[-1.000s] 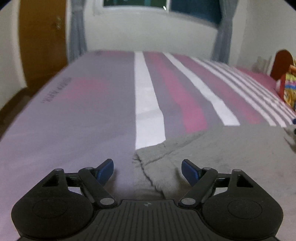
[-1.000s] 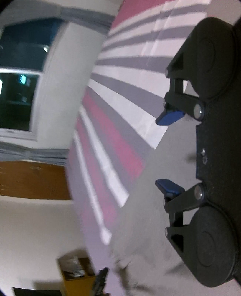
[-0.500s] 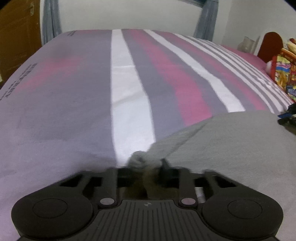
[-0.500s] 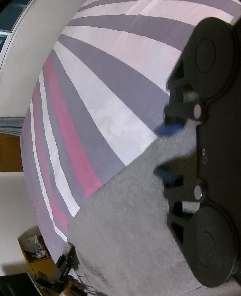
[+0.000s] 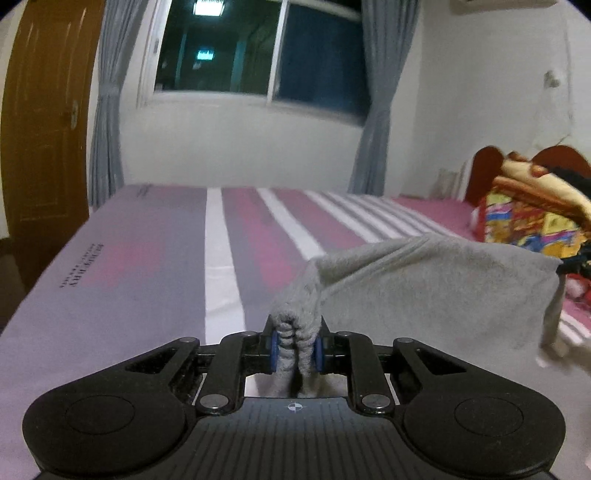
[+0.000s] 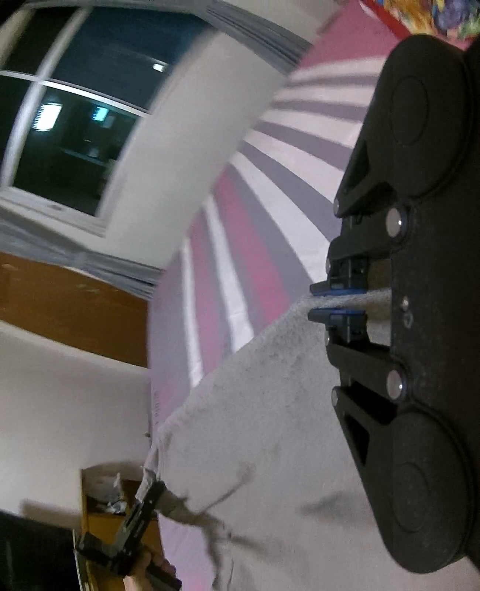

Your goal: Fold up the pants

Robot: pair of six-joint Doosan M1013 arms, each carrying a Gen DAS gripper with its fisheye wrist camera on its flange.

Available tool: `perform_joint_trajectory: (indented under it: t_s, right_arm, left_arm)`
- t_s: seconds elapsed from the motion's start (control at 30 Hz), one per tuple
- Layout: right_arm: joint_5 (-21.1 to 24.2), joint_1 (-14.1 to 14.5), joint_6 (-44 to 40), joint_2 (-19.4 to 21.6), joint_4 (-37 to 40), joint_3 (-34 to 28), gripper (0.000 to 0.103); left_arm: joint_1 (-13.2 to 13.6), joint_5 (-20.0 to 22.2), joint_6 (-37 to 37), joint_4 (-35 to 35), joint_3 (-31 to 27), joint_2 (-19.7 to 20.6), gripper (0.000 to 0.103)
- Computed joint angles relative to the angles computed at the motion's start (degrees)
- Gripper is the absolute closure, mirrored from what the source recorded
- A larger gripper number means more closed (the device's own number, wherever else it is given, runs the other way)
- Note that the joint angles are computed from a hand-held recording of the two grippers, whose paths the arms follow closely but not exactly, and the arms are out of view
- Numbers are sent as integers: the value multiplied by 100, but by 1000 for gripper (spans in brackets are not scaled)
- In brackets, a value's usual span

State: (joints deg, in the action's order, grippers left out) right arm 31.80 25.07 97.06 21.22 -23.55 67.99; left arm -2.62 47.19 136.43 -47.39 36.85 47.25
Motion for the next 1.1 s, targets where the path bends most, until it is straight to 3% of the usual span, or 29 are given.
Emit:
perform_joint_trajectory:
  t_s: [0.13,0.2,0.3,0.37,0.43,0.5,0.53,0.57,0.63,0.73,0.83,0.87,0.9,0.93,1.03,1.1]
  right_arm:
    - [-156,505,1503,-637,-1224,980,96]
    - [-109,735,2385,-793,-1847,1349,96]
    - [-26,931,3364,-822,-1932,1739,93]
    - [269,1066,3880,-782,-1710,1913,84]
    - [580,1076,4070,-789,-1235,1957,82]
    - [557,1106,4886,-899,-1534,2066,78]
    - [529,1158,5303,-1009,-1670,2148,77]
    - [457,1185,5674,-1118,-1774,2229,75]
    - [436,1239,6200,-1255,-2038,2313,71]
    - [515,1255,6272,-1143,-1805,2034,66]
    - [410,1196,6107,-968,-1391,1734,61]
    - [498,1141,5930,-879,-1091,1574,49]
    - [538,1048,5721,-798,-804,1453,36]
    - [632,984,5549,-665,-593,1262,34]
    - [1554,881,5150,-181,-127,532,35]
    - [2052,782,4918,102,116,196,41]
  left_arm:
    - [104,-484,997,-436,1714,-932,85]
    - [133,-636,1042,-360,2324,-1220,85]
    - [90,-798,336,504,2978,-1481,85]
    - [49,-851,-327,1115,3233,-1577,85]
    - [89,-1130,-403,959,3570,-1748,84]
    - [146,-1223,-821,1030,3743,-1888,71]
    - [178,-1308,-1036,1088,3851,-1978,48]
    - [219,-1465,-951,846,4038,-2087,32]
    - [373,-1465,-470,-211,4293,-2226,31]
    - [566,-877,-336,-1658,4400,-2185,31]
    - [649,-484,-725,-2336,4353,-2022,32]
    - [649,-418,-792,-2522,4326,-1962,34]
    - [652,-393,-883,-2617,4296,-1921,37]
    - [647,-385,-1043,-2562,4244,-1883,41]
    - [615,-394,-1367,-2250,4126,-1820,46]
    - [568,-419,-1649,-1907,4062,-1792,56]
